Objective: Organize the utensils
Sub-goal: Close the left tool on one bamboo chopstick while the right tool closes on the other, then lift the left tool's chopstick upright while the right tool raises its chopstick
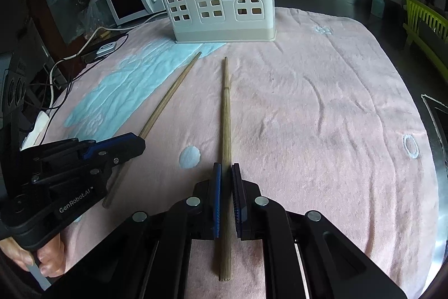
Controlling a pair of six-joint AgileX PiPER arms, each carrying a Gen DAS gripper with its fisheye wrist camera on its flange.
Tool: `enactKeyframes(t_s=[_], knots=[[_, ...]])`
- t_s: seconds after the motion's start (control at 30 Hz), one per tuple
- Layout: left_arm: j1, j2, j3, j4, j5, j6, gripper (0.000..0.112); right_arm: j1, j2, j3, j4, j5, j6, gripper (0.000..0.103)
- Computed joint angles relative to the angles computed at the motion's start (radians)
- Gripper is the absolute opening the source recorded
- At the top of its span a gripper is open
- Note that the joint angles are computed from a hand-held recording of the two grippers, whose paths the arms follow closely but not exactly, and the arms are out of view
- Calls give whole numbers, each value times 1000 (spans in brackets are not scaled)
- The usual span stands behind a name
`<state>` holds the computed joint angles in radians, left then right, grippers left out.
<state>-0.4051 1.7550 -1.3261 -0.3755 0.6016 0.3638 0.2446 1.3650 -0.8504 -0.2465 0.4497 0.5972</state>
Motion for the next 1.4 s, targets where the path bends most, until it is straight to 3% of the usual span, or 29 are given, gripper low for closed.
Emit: enactKeyframes(t_s=[0.27, 0.47, 0.83, 1.07, 1.4], knots=[[-3, 6, -10, 4, 16, 30, 9, 14, 2, 1, -45, 1, 51, 9], [28, 17, -29, -69, 60, 101, 7, 30, -5, -2, -90, 17, 101, 7], [93, -64, -20, -175, 65, 234, 5, 80, -68, -79, -143, 131, 91, 7], [145, -121, -22, -297, 66, 339, 5, 105, -84, -94, -165, 153, 109, 7], [187, -122, -70, -338, 110, 368, 5, 161, -116, -150, -249, 211, 153, 7]])
